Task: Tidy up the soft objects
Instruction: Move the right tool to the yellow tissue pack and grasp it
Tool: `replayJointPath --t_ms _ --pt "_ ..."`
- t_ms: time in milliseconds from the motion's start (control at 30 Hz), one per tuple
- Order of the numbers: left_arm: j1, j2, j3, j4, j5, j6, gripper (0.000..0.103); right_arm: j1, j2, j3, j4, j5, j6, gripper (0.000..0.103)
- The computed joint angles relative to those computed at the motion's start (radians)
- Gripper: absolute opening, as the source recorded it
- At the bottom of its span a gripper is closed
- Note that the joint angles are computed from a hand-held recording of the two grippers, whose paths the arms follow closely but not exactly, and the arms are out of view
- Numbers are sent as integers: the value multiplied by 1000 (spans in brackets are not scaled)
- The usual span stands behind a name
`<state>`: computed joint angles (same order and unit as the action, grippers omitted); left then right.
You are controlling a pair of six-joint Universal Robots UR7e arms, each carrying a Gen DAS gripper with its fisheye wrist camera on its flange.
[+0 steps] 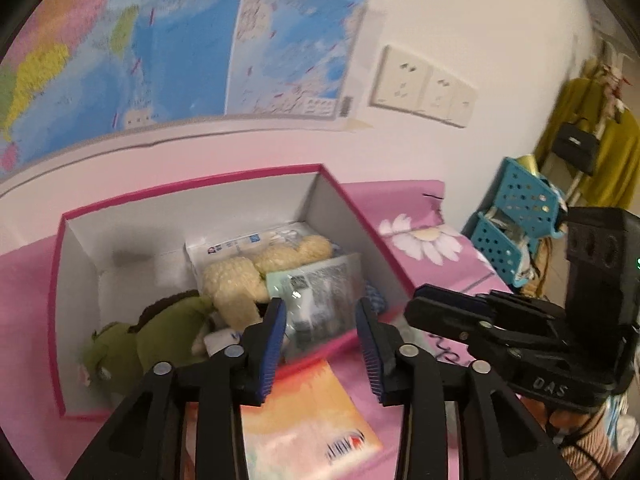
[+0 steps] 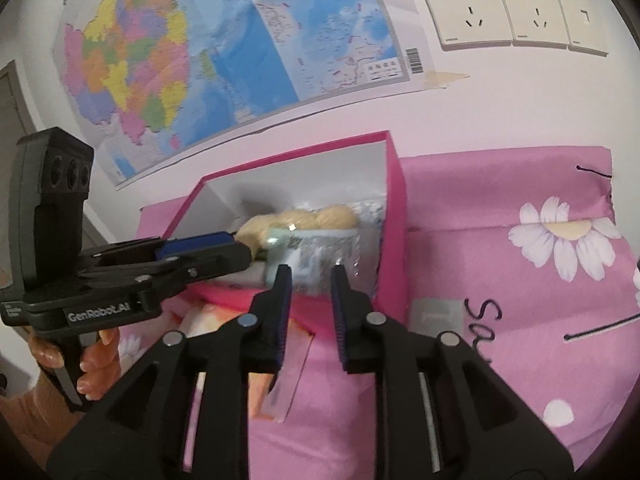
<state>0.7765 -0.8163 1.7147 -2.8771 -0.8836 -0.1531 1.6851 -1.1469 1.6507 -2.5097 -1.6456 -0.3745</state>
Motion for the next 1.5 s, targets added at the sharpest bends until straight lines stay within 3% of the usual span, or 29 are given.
replayJointPath --t_ms 333,700,867,1000,1500 --pt "-71 -118 224 -51 -67 15 45 -11 -154 145 106 48 -21 39" --pt "-88 -199 427 21 -205 -138 46 -48 -304 299 301 20 5 41" --pt "-99 -211 470 24 -265 -163 46 -54 -342 330 349 29 18 41" --pt "-98 -216 493 3 -365 -151 46 -62 -363 342 391 48 21 42" --pt "-111 -185 499 8 -395 -169 45 -82 -439 386 493 85 18 42"
